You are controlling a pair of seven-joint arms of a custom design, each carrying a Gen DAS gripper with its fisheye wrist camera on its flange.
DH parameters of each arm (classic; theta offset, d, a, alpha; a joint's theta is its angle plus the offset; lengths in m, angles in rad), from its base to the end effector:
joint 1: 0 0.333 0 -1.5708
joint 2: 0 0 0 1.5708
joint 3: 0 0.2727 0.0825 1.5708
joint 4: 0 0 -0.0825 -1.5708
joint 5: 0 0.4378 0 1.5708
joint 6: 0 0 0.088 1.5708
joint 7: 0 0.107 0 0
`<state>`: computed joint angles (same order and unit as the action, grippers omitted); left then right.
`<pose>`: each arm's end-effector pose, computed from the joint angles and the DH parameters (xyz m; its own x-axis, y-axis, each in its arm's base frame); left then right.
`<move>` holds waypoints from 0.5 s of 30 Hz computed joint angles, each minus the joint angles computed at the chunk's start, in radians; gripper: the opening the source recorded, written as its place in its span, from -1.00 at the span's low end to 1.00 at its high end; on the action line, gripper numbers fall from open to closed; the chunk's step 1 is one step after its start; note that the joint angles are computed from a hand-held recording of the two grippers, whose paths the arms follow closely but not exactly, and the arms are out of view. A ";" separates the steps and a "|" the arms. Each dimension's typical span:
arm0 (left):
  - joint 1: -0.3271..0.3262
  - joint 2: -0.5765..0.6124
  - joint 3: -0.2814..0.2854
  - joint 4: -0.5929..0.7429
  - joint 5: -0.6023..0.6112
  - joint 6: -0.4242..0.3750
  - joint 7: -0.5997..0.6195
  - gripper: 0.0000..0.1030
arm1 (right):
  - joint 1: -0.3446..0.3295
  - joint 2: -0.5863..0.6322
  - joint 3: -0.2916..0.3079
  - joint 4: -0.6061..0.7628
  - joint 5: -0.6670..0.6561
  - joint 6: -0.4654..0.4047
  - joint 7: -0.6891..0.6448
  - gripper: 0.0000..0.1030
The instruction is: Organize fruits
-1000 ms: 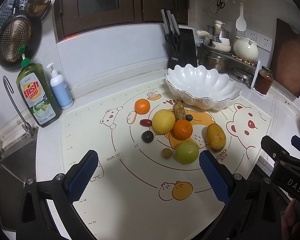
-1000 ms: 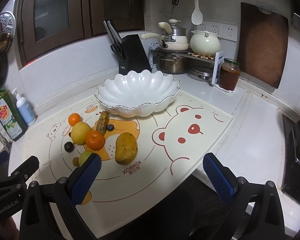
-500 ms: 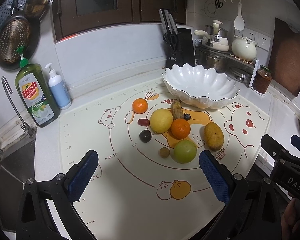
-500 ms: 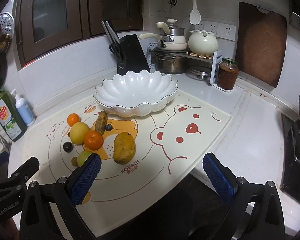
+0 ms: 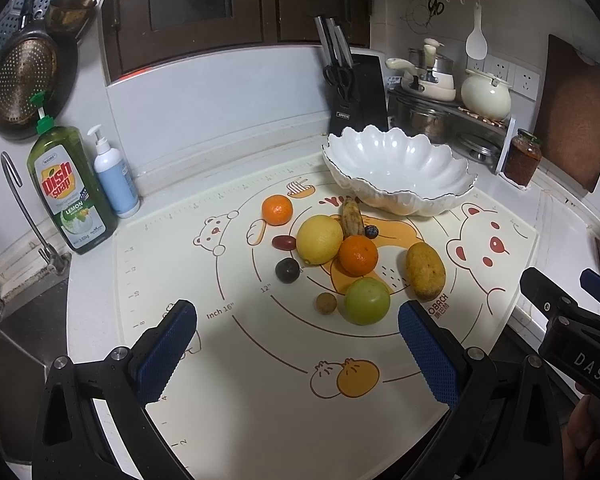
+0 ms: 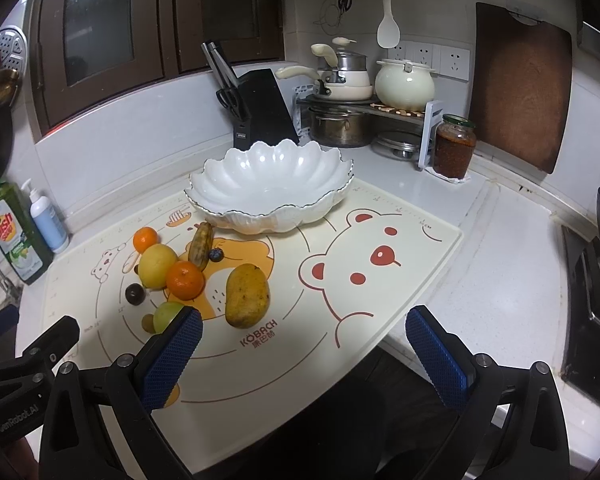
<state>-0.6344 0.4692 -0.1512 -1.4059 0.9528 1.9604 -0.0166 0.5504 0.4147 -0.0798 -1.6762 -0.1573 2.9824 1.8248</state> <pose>0.5755 -0.4752 0.4132 0.4737 -0.8802 -0.0294 -0.6041 -0.3005 -0.7380 0.6550 0.3537 0.4043 0.3858 -0.9221 -0.0294 -0.5852 -0.2200 -0.7805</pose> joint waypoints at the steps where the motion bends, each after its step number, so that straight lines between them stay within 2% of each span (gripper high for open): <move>1: 0.000 0.000 0.000 -0.001 0.000 0.000 0.000 1.00 | 0.003 0.001 -0.004 0.000 -0.002 0.001 0.005 1.00; 12: 0.000 0.010 0.001 0.010 -0.003 0.005 0.006 1.00 | 0.006 0.007 -0.006 0.008 -0.004 -0.001 0.010 1.00; 15: 0.000 0.015 0.003 0.014 -0.009 0.011 0.009 1.00 | -0.023 0.002 0.018 -0.002 0.020 -0.002 -0.023 1.00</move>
